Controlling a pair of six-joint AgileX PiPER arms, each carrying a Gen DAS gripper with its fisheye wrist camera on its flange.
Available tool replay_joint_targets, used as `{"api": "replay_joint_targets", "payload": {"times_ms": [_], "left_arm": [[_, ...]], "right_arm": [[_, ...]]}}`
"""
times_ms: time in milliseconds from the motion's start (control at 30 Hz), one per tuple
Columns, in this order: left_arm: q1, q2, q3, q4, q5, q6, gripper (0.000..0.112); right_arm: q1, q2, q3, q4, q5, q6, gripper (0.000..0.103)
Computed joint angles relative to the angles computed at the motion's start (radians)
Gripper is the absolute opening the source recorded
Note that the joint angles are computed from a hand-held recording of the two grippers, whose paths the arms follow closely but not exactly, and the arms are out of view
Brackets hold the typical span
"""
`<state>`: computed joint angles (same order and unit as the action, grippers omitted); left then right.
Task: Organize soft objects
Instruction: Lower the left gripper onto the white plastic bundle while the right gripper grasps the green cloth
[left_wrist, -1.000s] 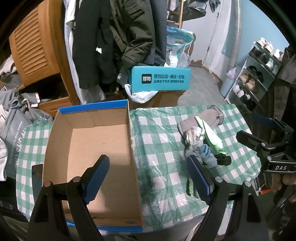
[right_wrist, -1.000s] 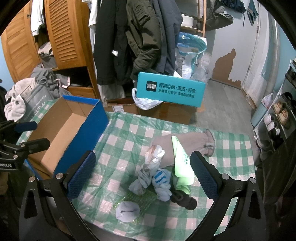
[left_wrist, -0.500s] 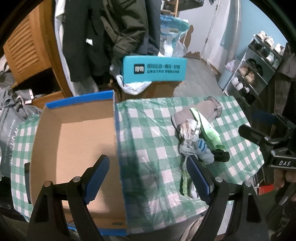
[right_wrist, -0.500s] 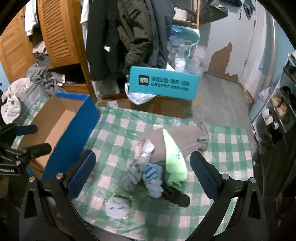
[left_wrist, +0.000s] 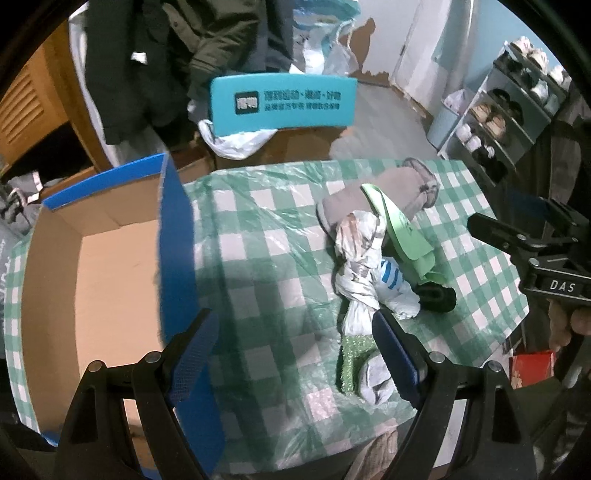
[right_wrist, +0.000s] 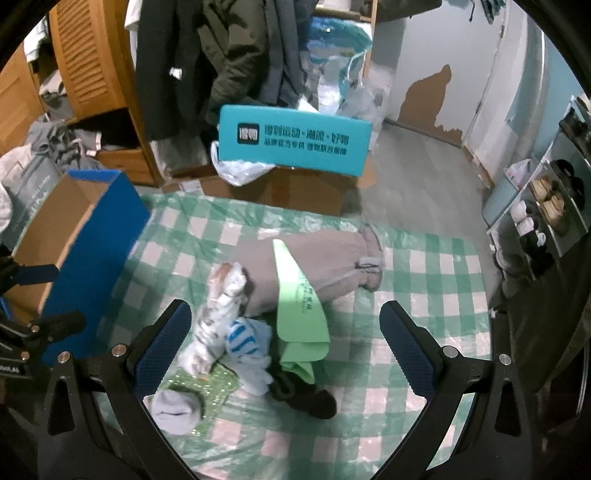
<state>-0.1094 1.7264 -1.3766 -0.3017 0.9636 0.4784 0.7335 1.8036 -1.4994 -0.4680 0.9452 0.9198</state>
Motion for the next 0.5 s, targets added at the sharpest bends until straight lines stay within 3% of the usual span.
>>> {"api": "replay_joint_targets", "payload": {"times_ms": [500], "left_arm": [[-0.096,0.217,-0.148,0.055,-0.009,-0.066,0.087]], "right_arm": [[-0.161,0.114,0.017,0.204,-0.074,-0.242,0.1]]}}
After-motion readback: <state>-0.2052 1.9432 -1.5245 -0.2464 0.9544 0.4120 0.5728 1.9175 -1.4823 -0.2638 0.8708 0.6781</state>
